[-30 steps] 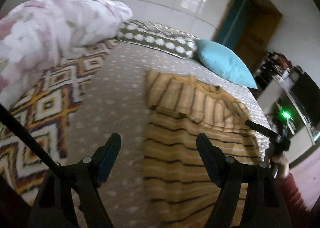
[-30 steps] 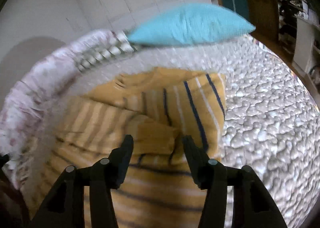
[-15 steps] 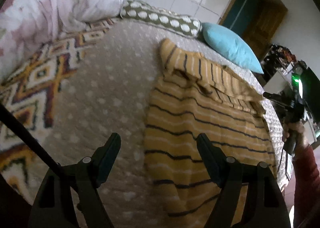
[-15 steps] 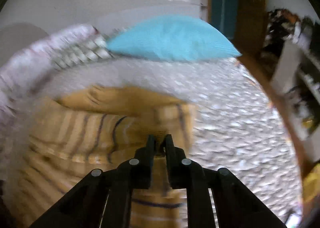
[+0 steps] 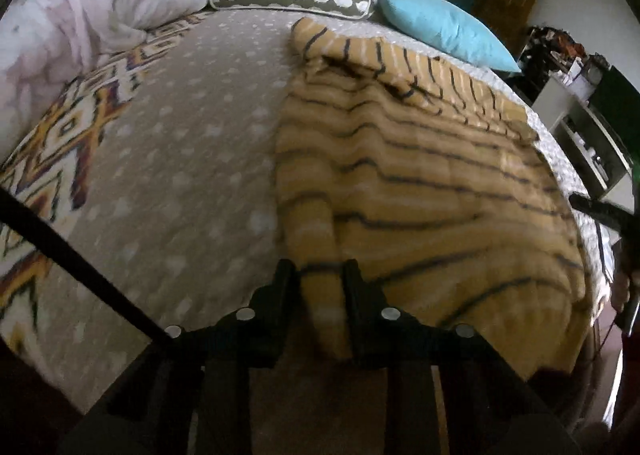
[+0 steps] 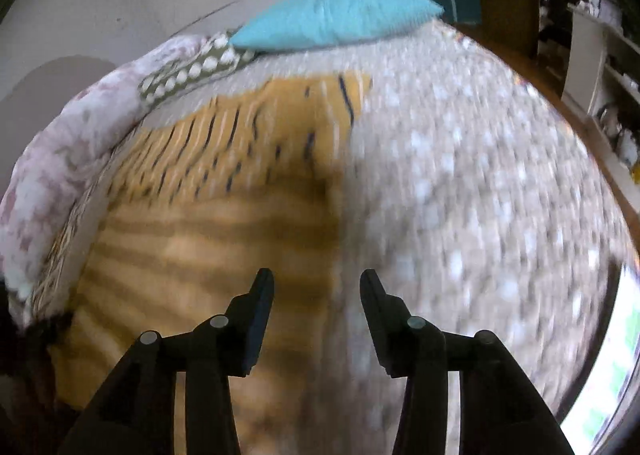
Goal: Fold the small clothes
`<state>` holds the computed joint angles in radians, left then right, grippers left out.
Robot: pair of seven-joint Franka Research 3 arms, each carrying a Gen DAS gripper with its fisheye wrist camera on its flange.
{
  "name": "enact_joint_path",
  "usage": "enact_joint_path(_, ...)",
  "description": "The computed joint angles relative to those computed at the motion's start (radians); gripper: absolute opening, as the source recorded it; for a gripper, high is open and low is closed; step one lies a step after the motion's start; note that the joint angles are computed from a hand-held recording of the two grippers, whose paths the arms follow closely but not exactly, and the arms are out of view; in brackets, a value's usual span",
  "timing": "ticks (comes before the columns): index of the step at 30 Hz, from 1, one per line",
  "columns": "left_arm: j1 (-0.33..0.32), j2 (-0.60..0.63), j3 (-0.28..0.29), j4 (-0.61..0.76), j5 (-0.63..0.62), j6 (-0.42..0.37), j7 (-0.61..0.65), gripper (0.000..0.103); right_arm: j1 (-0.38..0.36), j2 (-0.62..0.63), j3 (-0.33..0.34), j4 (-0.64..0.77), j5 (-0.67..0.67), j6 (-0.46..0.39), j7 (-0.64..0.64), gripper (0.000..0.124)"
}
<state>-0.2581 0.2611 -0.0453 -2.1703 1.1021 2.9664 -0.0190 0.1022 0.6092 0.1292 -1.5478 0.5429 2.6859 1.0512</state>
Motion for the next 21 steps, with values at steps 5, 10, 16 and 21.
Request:
enact_joint_path(5,-0.011,-0.075,0.012,-0.071,0.203,0.004,-0.231,0.026,0.014,-0.153,-0.002,-0.295,0.007,0.152,-0.073,0.049)
enact_joint_path(10,0.009,-0.155,-0.072,-0.117,0.177,-0.128,-0.178,0.038,0.032,-0.234,-0.022,-0.391,-0.012,0.256,-0.058,0.049)
enact_joint_path(16,0.023,-0.198,-0.125,-0.101,0.244,-0.248,-0.252,0.077,0.055,-0.058,-0.100,-0.099,-0.102,0.221,0.142,0.049)
enact_joint_path(21,0.047,-0.138,-0.118,-0.030,0.182,-0.229,-0.231,0.080,0.137,0.136,-0.232,0.165,-0.259,0.154,0.369,0.049)
